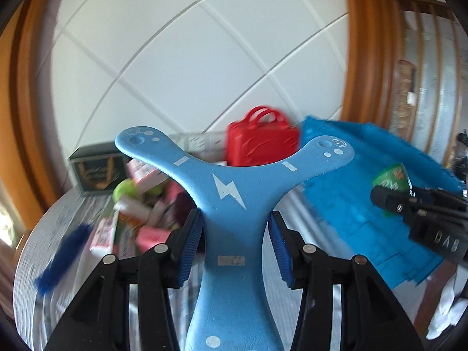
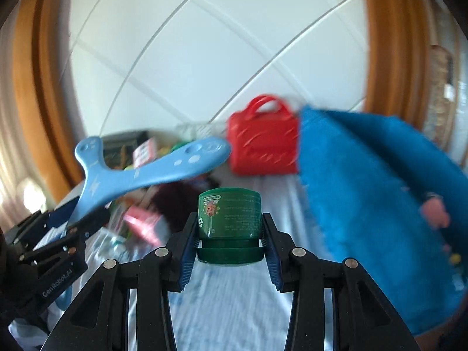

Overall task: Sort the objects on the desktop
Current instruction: 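Lift the boomerang with the left gripper while the right gripper lifts the green jar, then carry both items over the blue bin and open both grippers to drop them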

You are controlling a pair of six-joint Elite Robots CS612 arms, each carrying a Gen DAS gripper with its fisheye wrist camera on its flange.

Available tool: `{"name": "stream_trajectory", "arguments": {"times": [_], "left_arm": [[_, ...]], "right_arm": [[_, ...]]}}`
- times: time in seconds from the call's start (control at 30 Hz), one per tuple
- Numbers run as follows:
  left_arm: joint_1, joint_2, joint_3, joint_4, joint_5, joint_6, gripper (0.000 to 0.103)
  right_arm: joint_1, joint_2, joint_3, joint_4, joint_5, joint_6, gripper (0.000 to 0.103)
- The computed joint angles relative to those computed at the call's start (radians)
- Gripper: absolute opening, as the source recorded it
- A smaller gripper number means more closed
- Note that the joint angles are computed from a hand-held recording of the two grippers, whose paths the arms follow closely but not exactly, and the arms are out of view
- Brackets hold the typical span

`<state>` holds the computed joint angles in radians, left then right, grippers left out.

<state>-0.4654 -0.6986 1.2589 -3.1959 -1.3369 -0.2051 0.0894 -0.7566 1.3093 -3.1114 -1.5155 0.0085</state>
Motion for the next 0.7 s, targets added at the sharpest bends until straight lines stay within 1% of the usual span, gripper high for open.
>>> {"name": "stream_trajectory", "arguments": {"times": [0.13,0.23,0.27,0.33,0.37,0.4,0.43,0.47,0.53,0.57,0.6,0.63,0.67,0.7], "left_arm": [[-0.033,0.015,-0.055,-0.007,-0.012,0.036,0.046],[-0.067,0.039,-0.123,0.009,-0.008,0.050,0.046],[-0.083,0.056,-0.162,0.017,-0.007,0.049,0.046],[-0.110,0.087,-0.235,0.042,-0.003,0.035,0.046],[-0.120,0.099,-0.263,0.053,0.004,0.025,0.046],[-0.139,0.126,-0.322,0.078,0.017,0.007,0.046],[-0.151,0.140,-0.351,0.094,0.026,-0.004,0.046],[-0.165,0.162,-0.399,0.125,0.035,-0.017,0.046],[-0.194,0.211,-0.507,0.202,0.052,-0.040,0.046],[-0.208,0.238,-0.568,0.254,0.061,-0.050,0.046],[-0.224,0.274,-0.652,0.328,0.059,-0.061,0.046],[-0.237,0.304,-0.717,0.380,0.065,-0.065,0.046],[-0.246,0.320,-0.754,0.407,0.077,-0.067,0.046],[-0.258,0.352,-0.820,0.451,0.095,-0.069,0.046]], "right_arm": [[-0.045,-0.040,0.047,-0.064,-0.020,0.037,0.040],[-0.095,-0.064,0.085,-0.125,-0.022,0.044,0.040],[-0.108,-0.068,0.094,-0.141,-0.018,0.042,0.040],[-0.148,-0.081,0.115,-0.173,-0.004,0.034,0.040],[-0.175,-0.084,0.120,-0.181,0.009,0.025,0.040],[-0.196,-0.084,0.117,-0.179,0.023,0.014,0.040],[-0.216,-0.085,0.119,-0.179,0.037,0.000,0.040],[-0.242,-0.084,0.117,-0.170,0.053,-0.019,0.040],[-0.279,-0.078,0.104,-0.145,0.076,-0.042,0.040],[-0.305,-0.079,0.101,-0.116,0.092,-0.057,0.040],[-0.320,-0.072,0.088,-0.091,0.106,-0.066,0.040],[-0.336,-0.067,0.079,-0.068,0.122,-0.079,0.040],[-0.354,-0.059,0.065,-0.043,0.136,-0.097,0.040],[-0.366,-0.056,0.059,-0.028,0.147,-0.109,0.040]]}}
